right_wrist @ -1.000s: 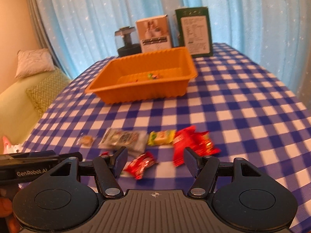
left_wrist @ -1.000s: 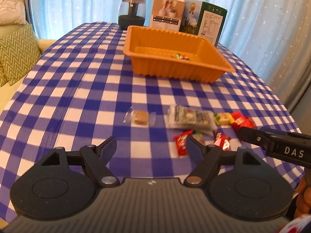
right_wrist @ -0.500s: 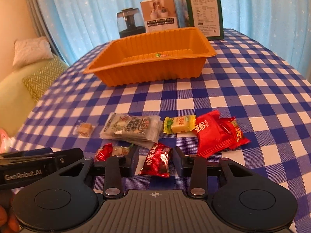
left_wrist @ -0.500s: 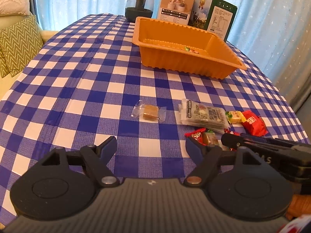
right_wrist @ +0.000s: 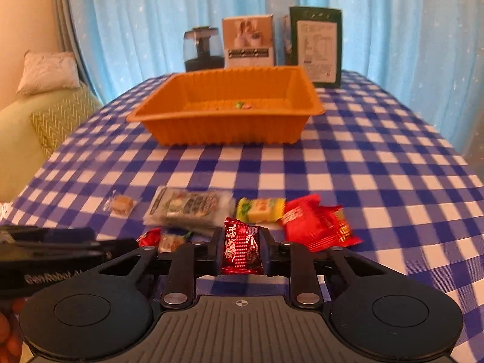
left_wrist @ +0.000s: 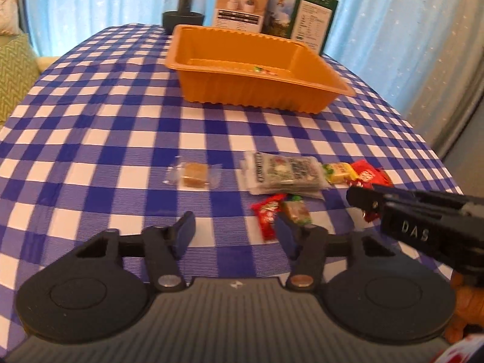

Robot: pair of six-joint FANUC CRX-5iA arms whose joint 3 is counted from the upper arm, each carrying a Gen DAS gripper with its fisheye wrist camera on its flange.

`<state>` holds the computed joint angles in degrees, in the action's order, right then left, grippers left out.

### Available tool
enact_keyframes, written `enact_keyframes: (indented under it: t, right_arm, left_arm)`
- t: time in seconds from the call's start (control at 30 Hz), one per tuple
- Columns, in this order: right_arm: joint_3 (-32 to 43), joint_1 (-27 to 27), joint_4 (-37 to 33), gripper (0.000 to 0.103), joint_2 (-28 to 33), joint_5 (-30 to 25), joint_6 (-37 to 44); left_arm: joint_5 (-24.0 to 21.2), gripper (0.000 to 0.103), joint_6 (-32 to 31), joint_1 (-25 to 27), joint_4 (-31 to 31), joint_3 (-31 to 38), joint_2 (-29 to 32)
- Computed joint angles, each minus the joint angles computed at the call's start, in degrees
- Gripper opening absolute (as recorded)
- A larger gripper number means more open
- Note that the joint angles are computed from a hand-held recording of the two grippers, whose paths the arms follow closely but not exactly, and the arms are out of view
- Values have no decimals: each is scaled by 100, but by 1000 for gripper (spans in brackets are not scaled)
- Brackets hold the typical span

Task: Organize snacks
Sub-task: 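Grasp the dark red snack packet with the right tool while the left tool grasps a small red candy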

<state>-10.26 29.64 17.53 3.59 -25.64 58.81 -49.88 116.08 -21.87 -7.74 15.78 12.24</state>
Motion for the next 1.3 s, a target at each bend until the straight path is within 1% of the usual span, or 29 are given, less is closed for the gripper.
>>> enact_keyframes:
  t: [0.03, 0.07, 0.17, 0.27, 0.37, 0.43, 0.5, 0.57, 0.67, 0.83, 0.93, 1.0, 1.13, 1.3]
  right_arm:
    - [34, -16, -46, 24, 6, -39, 1]
    - [67, -30, -127, 24, 11, -84, 31]
    - [141, -41, -225, 24, 41, -163, 84]
    - [156, -36, -258, 24, 39, -142, 114]
    - [169, -32, -233, 24, 63, -122, 65]
    - [187, -42, -273, 24, 78, -145, 71]
    - [200, -51, -332, 24, 80, -169, 97]
    - [206, -52, -337, 24, 86, -180, 100]
    - [227, -48, -343, 24, 97, -191, 85]
    - [224, -36, -362, 24, 84, -172, 97]
    - [244, -39, -395, 24, 90, -200, 108]
    - [241, -44, -414, 24, 87, -186, 149]
    - [259, -38, -439, 24, 93, -187, 188]
    - [251, -51, -355, 24, 38, -32, 215]
  left_arm:
    - [18, 44, -41, 2, 55, -7, 15]
    - [35, 40, -75, 5, 111, -16, 28]
    - [101, 40, -60, 8, 168, -20, 63]
    - [309, 40, -1, 65, 322, -124, 30]
    - [318, 40, 23, 59, 306, -42, 93]
    - [274, 39, 62, 39, 250, 56, 165]
    - [206, 36, 97, 13, 156, 161, 236]
    - [152, 29, 54, -10, 86, 240, 276]
    - [-3, 22, -7, -99, -147, 397, 339]
    - [-49, 22, 34, -68, -96, 316, 279]
    - [-76, 22, -73, -50, -65, 304, 276]
    - [-122, 17, -168, -44, -32, 335, 303]
    - [-236, 15, -214, -96, -148, 418, 320]
    - [-290, 15, -164, -124, -294, 502, 246]
